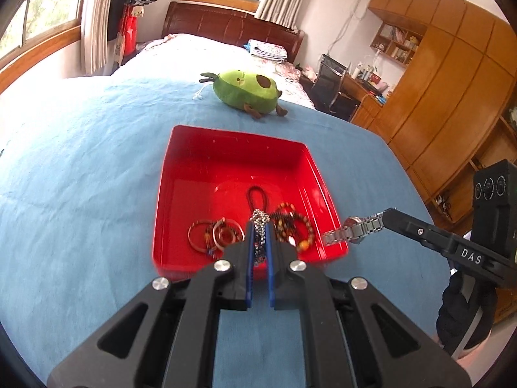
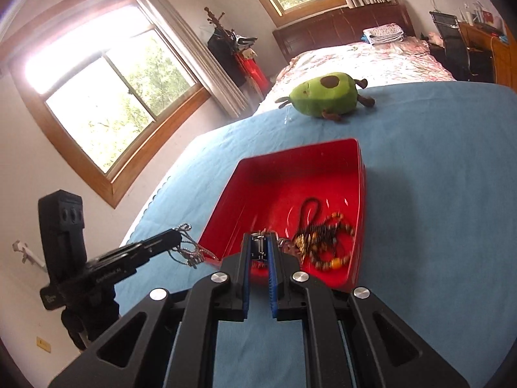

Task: Organize jewelry
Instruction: 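Carry the chain and watch over the red tin and open both tools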

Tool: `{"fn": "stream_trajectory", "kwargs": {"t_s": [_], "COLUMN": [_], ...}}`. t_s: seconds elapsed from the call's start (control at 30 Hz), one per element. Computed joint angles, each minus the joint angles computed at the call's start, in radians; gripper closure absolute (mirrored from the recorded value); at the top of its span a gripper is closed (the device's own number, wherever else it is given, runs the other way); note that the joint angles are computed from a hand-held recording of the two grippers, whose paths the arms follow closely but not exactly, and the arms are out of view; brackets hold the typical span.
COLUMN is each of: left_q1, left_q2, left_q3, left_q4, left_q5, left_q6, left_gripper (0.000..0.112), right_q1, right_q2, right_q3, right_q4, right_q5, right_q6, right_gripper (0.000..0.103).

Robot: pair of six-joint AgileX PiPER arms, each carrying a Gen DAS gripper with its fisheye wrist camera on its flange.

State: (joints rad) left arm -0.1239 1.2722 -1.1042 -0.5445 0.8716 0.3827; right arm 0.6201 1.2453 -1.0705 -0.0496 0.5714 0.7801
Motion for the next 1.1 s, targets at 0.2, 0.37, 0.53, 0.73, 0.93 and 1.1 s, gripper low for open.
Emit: {"fn": "stream_trajectory", "kwargs": {"t_s": [0.2,0.37,0.53,0.73,0.93,1.1], "left_q1": [-0.032,-0.045,-0.059,-0.071,-0.071,-0.071], "left_q2": [0.152,0.272,0.372,0.450,0.482,0.470], "left_q3": [-0.066,-0.116,-0.183,-0.239,-0.253,-0.241], "left_q4": [0.014,0.015,0.048,0.080,0.115,0.136], "left_q5": [-0.084,-0.137,-0.147,-0.146,-0.142,-0.163], "left_q6": [-0.018,-0.018,-0.053,-0.083,-0.125,-0.136], "left_gripper": [0.108,0.108,0.107,0.107,0.102,0.084], "right_q1": [-0.090,-0.141,-0.166,-0.183,-0.175,-0.151], "right_q2": [0.156,0.268,0.370,0.408,0.406,0.384], "right_q3": [-0.038,-0.072,-0.131,-0.133,-0.135,-0.138], "right_q4": [0.145,0.327,0.399,0.355,0.257,0.121], "right_q5": [-0.076,-0.132,-0.123,-0.116,-0.099,-0.077], "right_q6": [-0.165,-0.359,-0.437,-0.397,-0.312,-0.186], "right_gripper": [0.094,0.094,0.094,0.094,0.089,0.077]}}
